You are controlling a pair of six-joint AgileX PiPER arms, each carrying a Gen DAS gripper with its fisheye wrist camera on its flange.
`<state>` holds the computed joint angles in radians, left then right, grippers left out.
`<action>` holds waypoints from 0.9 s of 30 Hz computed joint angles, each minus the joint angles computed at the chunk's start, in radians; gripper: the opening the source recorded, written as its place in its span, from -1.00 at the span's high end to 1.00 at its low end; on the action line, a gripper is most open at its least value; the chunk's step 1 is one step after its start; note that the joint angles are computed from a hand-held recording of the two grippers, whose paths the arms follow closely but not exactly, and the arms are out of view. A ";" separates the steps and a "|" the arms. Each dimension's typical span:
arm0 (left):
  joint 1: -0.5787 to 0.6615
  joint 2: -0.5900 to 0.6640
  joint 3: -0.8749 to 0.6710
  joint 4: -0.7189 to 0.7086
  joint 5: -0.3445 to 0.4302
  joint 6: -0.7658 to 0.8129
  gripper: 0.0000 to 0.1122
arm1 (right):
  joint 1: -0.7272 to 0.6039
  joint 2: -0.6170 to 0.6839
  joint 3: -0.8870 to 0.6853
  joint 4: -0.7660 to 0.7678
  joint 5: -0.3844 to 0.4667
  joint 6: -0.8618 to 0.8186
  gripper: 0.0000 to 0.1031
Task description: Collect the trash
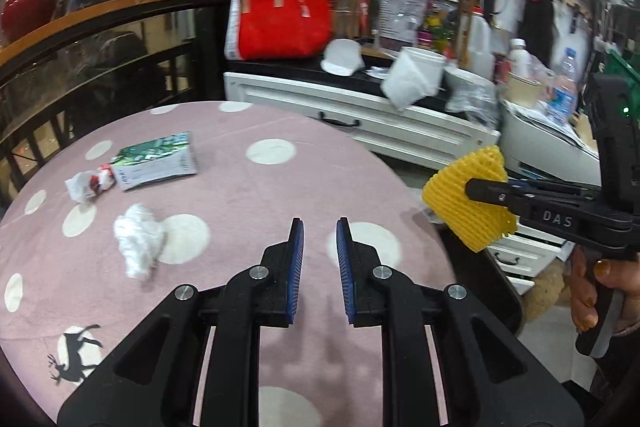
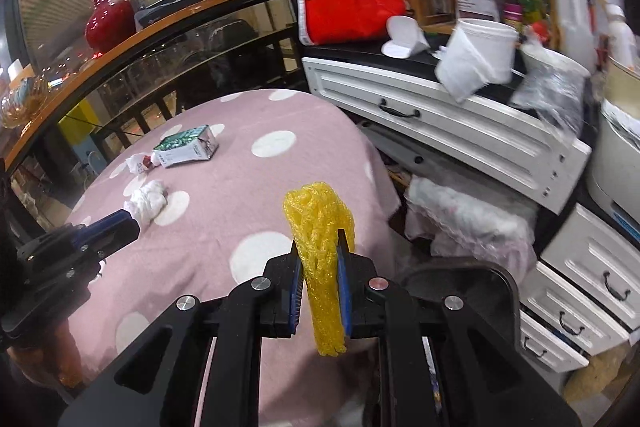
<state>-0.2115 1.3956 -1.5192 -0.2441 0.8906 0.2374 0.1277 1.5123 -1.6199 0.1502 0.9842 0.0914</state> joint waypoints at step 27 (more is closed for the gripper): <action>-0.026 0.095 -0.052 0.514 0.009 -0.415 -0.39 | -0.258 -0.268 0.399 0.123 -0.031 -0.117 0.71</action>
<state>-0.2378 1.4908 -1.5714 0.2701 0.8992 -0.1777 -0.1307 1.2439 -1.2208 0.2732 0.9533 -0.0253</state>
